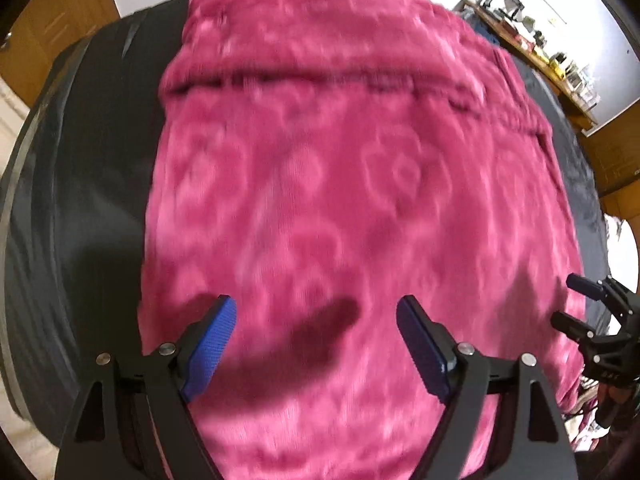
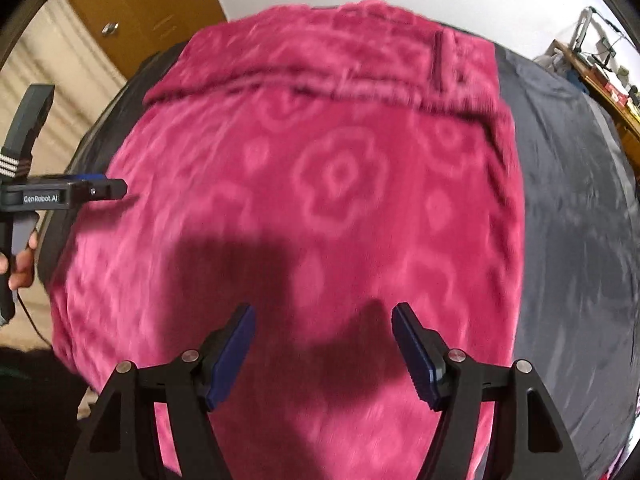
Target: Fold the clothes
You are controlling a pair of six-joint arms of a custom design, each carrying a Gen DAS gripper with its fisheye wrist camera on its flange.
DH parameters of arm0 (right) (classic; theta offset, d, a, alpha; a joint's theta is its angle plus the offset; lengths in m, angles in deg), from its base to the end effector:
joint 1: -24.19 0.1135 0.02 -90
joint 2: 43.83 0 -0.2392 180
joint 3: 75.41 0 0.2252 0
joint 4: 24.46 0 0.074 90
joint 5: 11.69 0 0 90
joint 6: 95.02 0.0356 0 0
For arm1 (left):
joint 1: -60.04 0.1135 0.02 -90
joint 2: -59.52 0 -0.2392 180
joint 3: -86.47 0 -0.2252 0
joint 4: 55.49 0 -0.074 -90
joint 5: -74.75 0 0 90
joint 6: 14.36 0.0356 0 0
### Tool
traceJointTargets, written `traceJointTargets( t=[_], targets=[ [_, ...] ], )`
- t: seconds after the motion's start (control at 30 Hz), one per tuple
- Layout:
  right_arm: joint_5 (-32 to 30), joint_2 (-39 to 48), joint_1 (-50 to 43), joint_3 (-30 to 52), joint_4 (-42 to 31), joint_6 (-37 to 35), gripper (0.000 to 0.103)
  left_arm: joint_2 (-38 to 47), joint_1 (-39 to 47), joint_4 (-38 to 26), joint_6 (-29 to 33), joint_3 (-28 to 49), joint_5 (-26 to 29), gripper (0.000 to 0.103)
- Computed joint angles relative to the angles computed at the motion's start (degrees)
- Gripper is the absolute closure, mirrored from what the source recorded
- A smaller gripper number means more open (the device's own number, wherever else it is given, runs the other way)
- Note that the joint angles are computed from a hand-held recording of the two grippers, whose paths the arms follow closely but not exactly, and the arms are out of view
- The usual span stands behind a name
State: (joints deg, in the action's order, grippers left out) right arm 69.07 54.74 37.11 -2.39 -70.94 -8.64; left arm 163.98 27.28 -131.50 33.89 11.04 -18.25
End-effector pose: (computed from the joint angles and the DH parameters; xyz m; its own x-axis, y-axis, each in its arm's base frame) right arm 0.2838 0.0710 0.1491 -0.9083 -0.2723 -0.3175 -0.3270 0.9356 0.1330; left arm 0.2799 -0.1779 0.2393 -0.9612 -0.1723 -0.2156 -0.1479 0.9811 -0.1243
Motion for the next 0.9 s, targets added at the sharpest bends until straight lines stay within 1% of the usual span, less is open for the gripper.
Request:
traceJointTargets(
  t=[0.1, 0.17, 0.27, 0.37, 0.47, 0.53, 0.6, 0.63, 0.73, 0.87, 0.9],
  targets=[
    [-0.7, -3.8, -0.2, -6.2, 1.5, 0.2, 0.031, -4.3, -2.4, 1.9, -4.3, -7.1, -0.3, 0.017],
    [0.1, -5.5, 0.2, -9.8, 2.8, 0.1, 0.031, -7.0, -4.2, 3.2, -7.4, -11.6, -0.8, 0.017],
    [2.5, -8.4, 1.1, -15.1, 5.3, -0.7, 0.031, -9.7, -7.9, 3.9, -11.6, -16.2, -2.9, 0.017],
    [4.4, -11.7, 1.6, -19.6, 7.2, -1.3, 0.031, -10.8, -12.0, 2.4, -12.7, -18.0, -6.2, 0.017],
    [5.0, -13.7, 1.6, -21.9, 7.8, -1.9, 0.030, -10.9, -15.7, 0.5, -13.5, -18.6, -9.2, 0.017],
    [5.7, -14.9, 1.9, -23.4, 8.3, -2.4, 0.029, -12.6, -17.0, 0.0, -14.8, -19.9, -9.8, 0.017],
    [6.3, -15.9, 2.4, -24.7, 8.9, -2.7, 0.026, -15.1, -17.4, 0.1, -16.6, -22.0, -9.9, 0.017],
    [6.7, -16.3, 2.8, -25.5, 9.5, -3.0, 0.025, -17.3, -17.5, 0.4, -17.6, -23.7, -9.9, 0.017],
    [7.8, -16.6, 4.4, -27.2, 11.4, -3.9, 0.016, -23.8, -18.0, 0.5, -20.9, -28.7, -10.7, 0.017],
    [8.4, -16.2, 5.2, -27.7, 12.5, -3.3, 0.014, -34.0, -17.7, -0.3, -25.0, -35.4, -10.8, 0.017],
    [8.2, -16.1, 5.0, -27.7, 12.7, -3.3, 0.014, -35.3, -18.1, -0.4, -26.0, -36.3, -10.7, 0.017]
  ],
)
